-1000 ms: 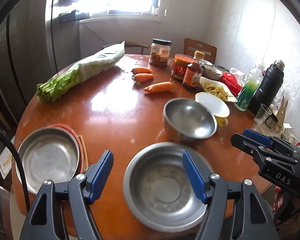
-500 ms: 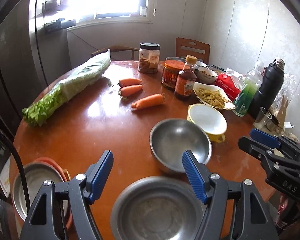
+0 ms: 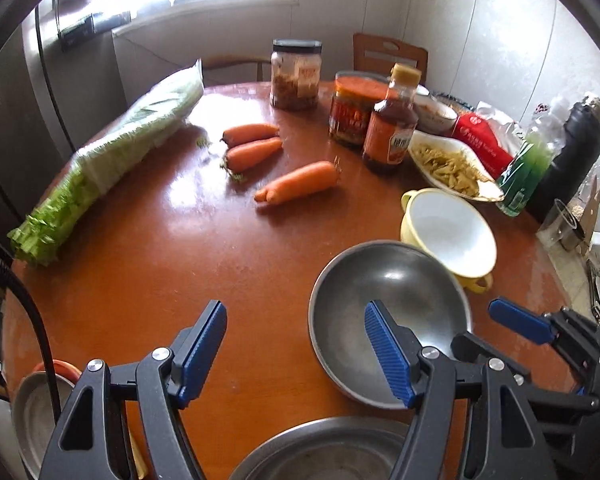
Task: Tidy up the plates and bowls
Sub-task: 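Grasp the rim of the medium steel bowl with the right gripper, then carry the medium steel bowl and lower it into the large bowl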
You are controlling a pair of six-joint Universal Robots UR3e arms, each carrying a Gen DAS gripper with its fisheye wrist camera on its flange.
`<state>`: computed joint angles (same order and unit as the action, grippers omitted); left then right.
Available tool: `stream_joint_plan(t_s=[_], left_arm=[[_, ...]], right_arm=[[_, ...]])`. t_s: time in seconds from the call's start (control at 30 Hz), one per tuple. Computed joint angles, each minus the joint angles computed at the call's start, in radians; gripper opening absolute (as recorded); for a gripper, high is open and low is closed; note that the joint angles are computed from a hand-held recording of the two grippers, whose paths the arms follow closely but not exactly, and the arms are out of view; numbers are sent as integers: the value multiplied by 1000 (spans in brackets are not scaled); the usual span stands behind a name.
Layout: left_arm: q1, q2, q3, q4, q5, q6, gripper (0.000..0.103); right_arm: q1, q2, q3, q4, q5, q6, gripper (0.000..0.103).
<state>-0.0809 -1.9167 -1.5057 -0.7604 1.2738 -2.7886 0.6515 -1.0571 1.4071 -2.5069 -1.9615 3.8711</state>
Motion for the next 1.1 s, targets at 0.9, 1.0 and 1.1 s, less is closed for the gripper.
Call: stream_joint_plan(t_s=[0.9,1.0,1.1], left_arm=[[-4,-105,58,-52,-78,14,31],[6,-83,53,-52,-85,15,31],[21,-57,48,-58,-93,19,31]], right_arm=[[-19,73,-63,2,-5,-13,22],[-16,78,-92,12,-18,-23,22],[-9,85,-135,33,-26,-34,22]])
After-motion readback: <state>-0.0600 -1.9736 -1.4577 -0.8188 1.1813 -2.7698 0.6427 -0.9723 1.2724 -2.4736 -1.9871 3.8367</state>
